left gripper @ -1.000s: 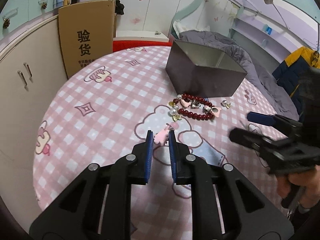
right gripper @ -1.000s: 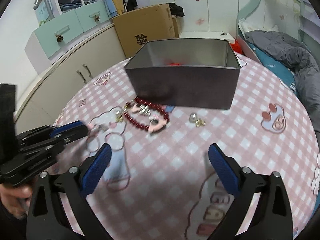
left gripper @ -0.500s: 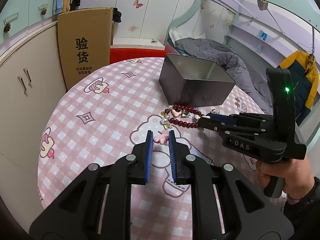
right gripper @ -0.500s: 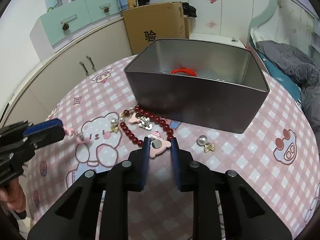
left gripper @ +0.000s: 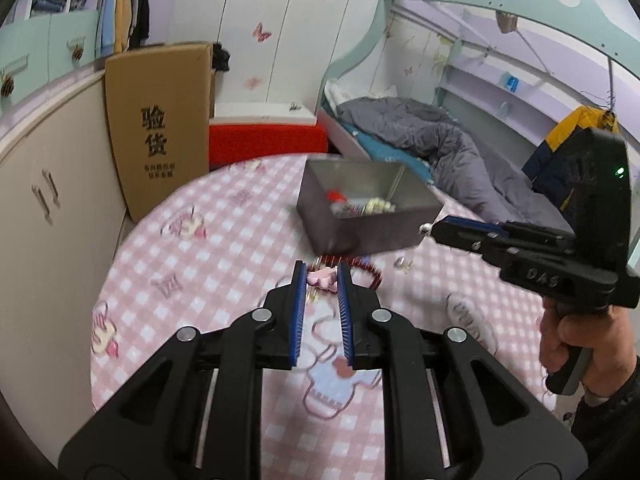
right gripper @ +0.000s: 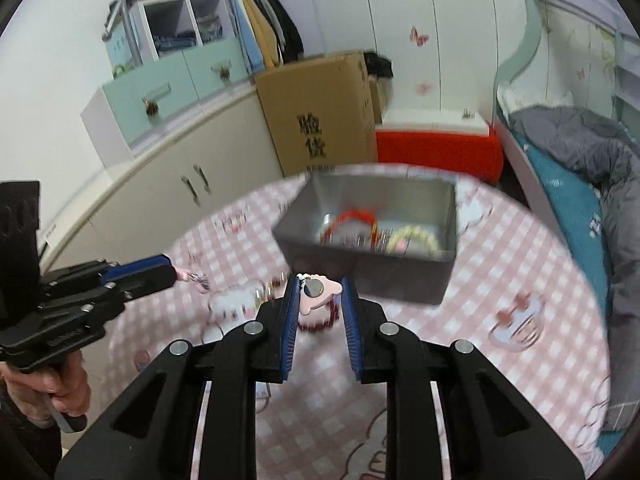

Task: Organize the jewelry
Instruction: 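Grasp a pink charm with the left tool and lift it into the tin, then release the pink charm into the tin and pull the left tool back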

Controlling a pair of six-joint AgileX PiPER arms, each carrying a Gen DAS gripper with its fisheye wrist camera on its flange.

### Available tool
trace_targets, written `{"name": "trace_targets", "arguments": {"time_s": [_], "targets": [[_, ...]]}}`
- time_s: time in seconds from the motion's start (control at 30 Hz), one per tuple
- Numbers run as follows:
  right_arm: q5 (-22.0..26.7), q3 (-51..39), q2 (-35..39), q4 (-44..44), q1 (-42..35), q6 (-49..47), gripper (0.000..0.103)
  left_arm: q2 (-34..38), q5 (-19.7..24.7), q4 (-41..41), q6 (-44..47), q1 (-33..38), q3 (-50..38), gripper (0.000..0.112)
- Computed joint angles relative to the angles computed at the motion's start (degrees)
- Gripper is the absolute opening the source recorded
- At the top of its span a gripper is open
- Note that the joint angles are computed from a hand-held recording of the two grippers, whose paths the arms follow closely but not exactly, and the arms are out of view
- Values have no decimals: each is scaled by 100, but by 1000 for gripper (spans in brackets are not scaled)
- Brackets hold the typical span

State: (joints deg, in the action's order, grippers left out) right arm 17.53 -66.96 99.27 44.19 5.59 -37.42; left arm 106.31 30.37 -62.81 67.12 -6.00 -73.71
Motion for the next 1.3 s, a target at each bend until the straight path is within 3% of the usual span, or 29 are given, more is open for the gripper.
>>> {"name": "trace_targets", "arguments": {"time_s": [0.37, 0.6, 0.8, 0.87, 0.9, 0.93, 1.0, 1.13, 1.3], "targets": [[302, -1002, -399, -612, -409, 330, 19, 222, 56, 611, -830, -345, -1548, 16], [685, -1765, 171, -588, -598, 437, 19, 960, 470, 1489, -1924, -568, -2942, 16], [1115, -2594, 1030, -1108, -657, 1225, 21, 1859, 1093, 2542, -3110, -783, -4355, 19], [1179, -2740, 1191, -1302, -684, 1607, 51, 2026, 1066, 3216, -3767, -885, -4611, 61], [1098, -2680, 1210, -1213, -728, 1650, 85, 1926, 797, 3287, -3835, -906, -4395, 90], [970, -2546, 1156, -1093, -768, 1613, 94, 1725, 343, 3129, -3685, -895, -3977, 95], [696, -2230, 1002, -845, -853, 1497, 95, 1601, 123, 3105, -3651, -868, -3736, 95], [462, -1922, 770, -1200, -921, 1982, 95, 1392, -199, 3576, -4063, -857, -3442, 95], [279, -1631, 518, -1161, -966, 1975, 95, 960, -593, 3283, -3763, -773, -2820, 95]]}}
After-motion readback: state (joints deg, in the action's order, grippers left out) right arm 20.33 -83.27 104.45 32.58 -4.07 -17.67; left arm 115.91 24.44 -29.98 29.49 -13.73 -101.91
